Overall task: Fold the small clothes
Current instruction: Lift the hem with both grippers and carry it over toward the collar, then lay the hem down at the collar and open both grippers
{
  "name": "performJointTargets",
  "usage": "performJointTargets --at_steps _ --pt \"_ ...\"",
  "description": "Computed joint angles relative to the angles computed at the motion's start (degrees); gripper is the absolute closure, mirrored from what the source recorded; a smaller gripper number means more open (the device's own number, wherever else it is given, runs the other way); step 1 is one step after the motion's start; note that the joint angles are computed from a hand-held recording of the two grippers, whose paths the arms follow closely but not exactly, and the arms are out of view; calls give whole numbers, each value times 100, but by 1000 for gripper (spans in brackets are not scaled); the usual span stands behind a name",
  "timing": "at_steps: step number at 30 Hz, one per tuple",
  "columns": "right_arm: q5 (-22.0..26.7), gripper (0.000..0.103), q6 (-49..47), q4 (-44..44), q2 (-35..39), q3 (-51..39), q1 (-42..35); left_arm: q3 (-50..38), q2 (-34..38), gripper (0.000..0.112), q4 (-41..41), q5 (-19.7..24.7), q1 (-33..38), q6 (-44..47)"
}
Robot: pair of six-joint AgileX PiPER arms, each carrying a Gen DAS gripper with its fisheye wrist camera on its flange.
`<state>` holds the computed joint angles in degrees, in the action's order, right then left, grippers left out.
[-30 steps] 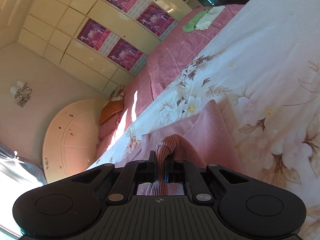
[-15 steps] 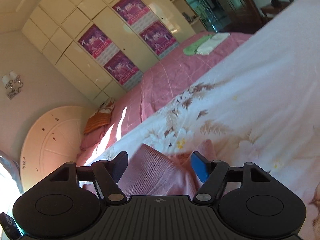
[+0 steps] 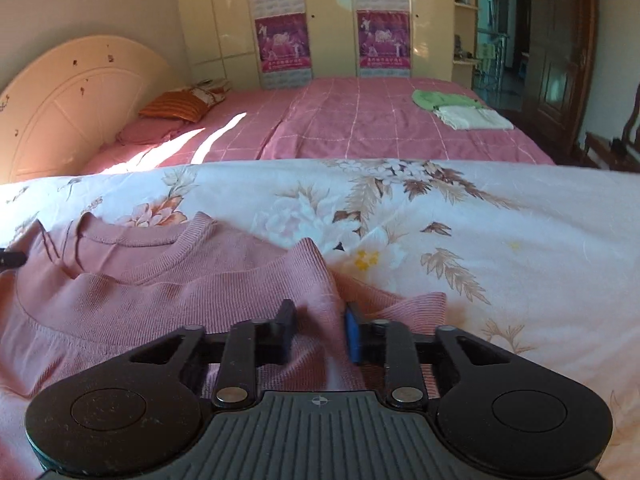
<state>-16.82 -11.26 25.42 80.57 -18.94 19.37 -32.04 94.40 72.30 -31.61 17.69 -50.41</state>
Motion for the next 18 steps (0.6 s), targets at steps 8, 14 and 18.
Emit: performJointTargets --at_steps 8,14,18 --pt "-2275 93 384 938 312 633 839 782 -521 105 -2448 -518 134 1496" --pt "-1587 92 568 806 670 382 463 263 -3 105 -2538 344 -315 1262" --pt "-1255 91 599 706 582 303 276 225 -36 91 -2554 551 -393 1306"
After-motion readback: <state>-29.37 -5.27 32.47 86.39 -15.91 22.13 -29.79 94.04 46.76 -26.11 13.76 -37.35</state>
